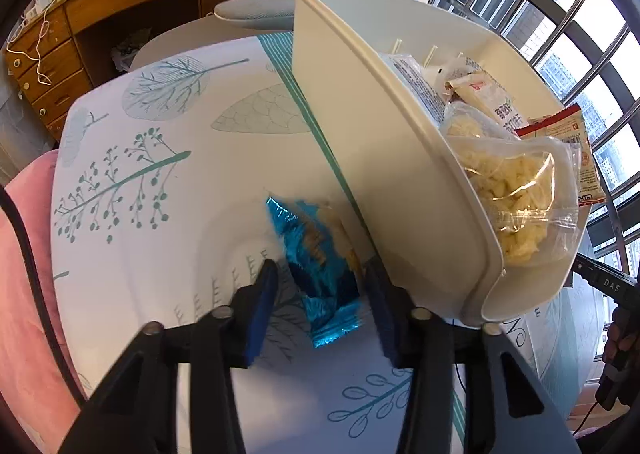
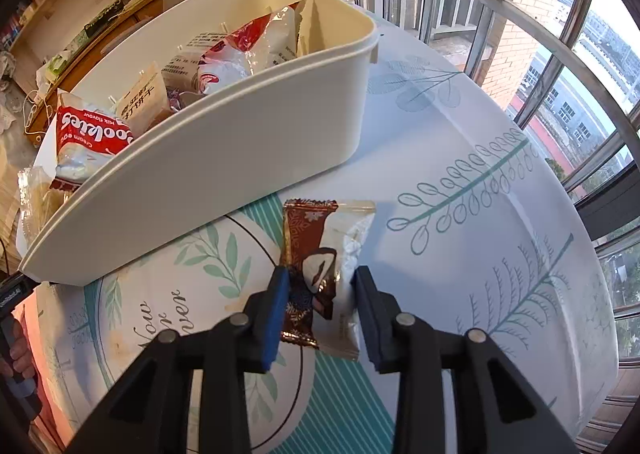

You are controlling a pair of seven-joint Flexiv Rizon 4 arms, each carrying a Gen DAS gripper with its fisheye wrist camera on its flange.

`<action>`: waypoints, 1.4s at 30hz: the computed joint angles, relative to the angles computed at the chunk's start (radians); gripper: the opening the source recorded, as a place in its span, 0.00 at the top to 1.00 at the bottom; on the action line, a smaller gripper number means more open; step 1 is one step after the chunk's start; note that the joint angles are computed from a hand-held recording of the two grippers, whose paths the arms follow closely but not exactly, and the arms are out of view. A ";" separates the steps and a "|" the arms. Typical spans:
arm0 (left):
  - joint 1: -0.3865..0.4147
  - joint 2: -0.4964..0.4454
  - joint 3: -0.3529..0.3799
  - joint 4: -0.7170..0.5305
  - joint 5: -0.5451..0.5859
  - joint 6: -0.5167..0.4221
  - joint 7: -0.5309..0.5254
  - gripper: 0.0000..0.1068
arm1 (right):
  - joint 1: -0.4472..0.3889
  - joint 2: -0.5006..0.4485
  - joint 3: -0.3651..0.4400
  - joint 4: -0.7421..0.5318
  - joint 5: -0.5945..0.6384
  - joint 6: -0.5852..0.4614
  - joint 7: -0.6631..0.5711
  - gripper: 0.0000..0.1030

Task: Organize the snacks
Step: 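Grasp the blue foil packet with the left gripper while the right grasps the brown chocolate packet, then carry both packets over the white basket and open both grippers to drop them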

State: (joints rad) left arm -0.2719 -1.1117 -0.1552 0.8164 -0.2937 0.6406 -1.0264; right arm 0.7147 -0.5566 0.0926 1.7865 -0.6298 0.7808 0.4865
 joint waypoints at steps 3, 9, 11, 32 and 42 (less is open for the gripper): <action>0.003 -0.002 -0.007 0.005 -0.010 0.006 -0.006 0.71 | -0.006 0.006 0.002 0.007 0.003 0.009 -0.003 0.73; 0.005 0.016 -0.004 0.043 -0.017 0.042 -0.045 0.78 | -0.011 0.021 0.010 0.025 0.013 0.036 0.002 0.79; 0.005 0.028 0.002 0.063 -0.013 0.056 -0.065 0.80 | -0.011 0.025 0.010 0.030 0.013 0.048 0.007 0.80; 0.063 0.337 -0.016 0.403 -0.043 0.193 -0.183 0.80 | -0.027 0.161 0.019 0.137 -0.123 0.040 0.058 0.91; 0.013 0.319 -0.028 0.299 -0.044 0.172 -0.173 0.80 | -0.095 0.302 0.052 0.180 -0.258 -0.057 0.085 0.94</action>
